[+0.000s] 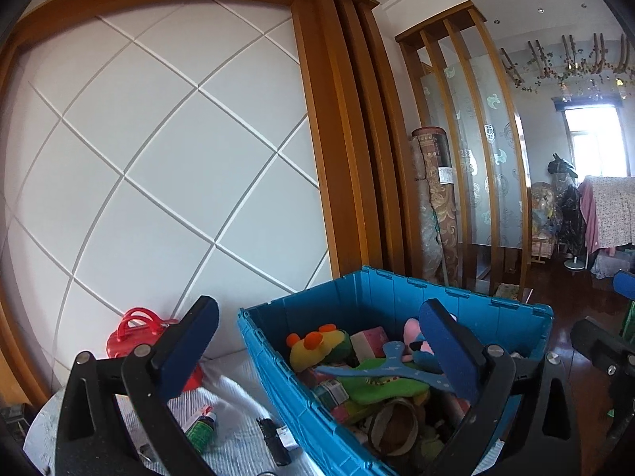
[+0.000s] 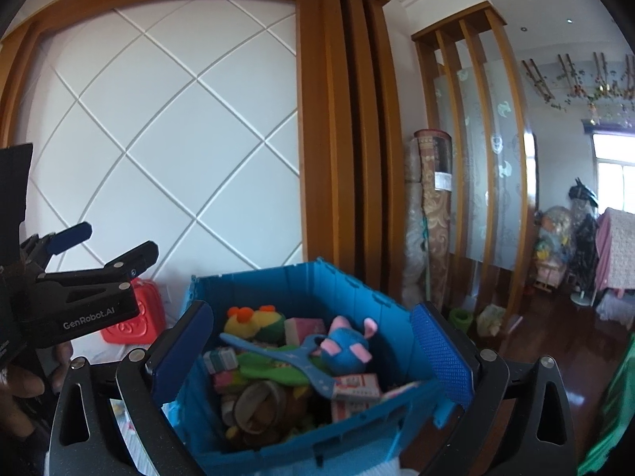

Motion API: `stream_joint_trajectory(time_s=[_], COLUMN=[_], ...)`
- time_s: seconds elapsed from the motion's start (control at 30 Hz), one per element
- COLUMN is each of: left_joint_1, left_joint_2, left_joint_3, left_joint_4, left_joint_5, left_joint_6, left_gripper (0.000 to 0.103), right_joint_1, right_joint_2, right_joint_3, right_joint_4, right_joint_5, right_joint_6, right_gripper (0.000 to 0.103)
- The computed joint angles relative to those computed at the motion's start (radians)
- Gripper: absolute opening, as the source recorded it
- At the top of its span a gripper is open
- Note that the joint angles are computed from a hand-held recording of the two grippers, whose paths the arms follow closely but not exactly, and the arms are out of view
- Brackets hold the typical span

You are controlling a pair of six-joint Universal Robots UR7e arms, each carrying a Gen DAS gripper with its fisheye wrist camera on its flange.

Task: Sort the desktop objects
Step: 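Move both grippers back from the bin toward the table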

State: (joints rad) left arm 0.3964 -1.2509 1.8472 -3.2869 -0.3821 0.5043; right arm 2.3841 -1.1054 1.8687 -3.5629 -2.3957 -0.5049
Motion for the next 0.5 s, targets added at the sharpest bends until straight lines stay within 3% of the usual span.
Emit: stream_joint_trajectory(time_s=[0.13, 0.4, 0.5], left_joint_1=[-0.039, -0.135, -0.184], left_joint_2=[-0.098, -0.397, -0.467], left_joint_3=[0.106, 0.268, 0.311], left_joint_4=[0.088, 0.636, 0.718], left_joint_5=[0.080, 0.153, 0.186], left_joint_6=[-0.090, -0.501, -0.558], left_gripper=[0.103, 0.103, 0.103], right_joint_1=[0.065, 0.186, 0.218], right_joint_2=[0.011, 0.053, 0.065], right_joint_3=[0.044, 0.084, 0.090], right_joint_4=[-0.002, 0.068, 0.097], right_joint_5=[-0.089, -0.191, -0.205], right_joint_6=[0.073, 0.243, 0.283], right_gripper=[0.102, 0.102, 0.102])
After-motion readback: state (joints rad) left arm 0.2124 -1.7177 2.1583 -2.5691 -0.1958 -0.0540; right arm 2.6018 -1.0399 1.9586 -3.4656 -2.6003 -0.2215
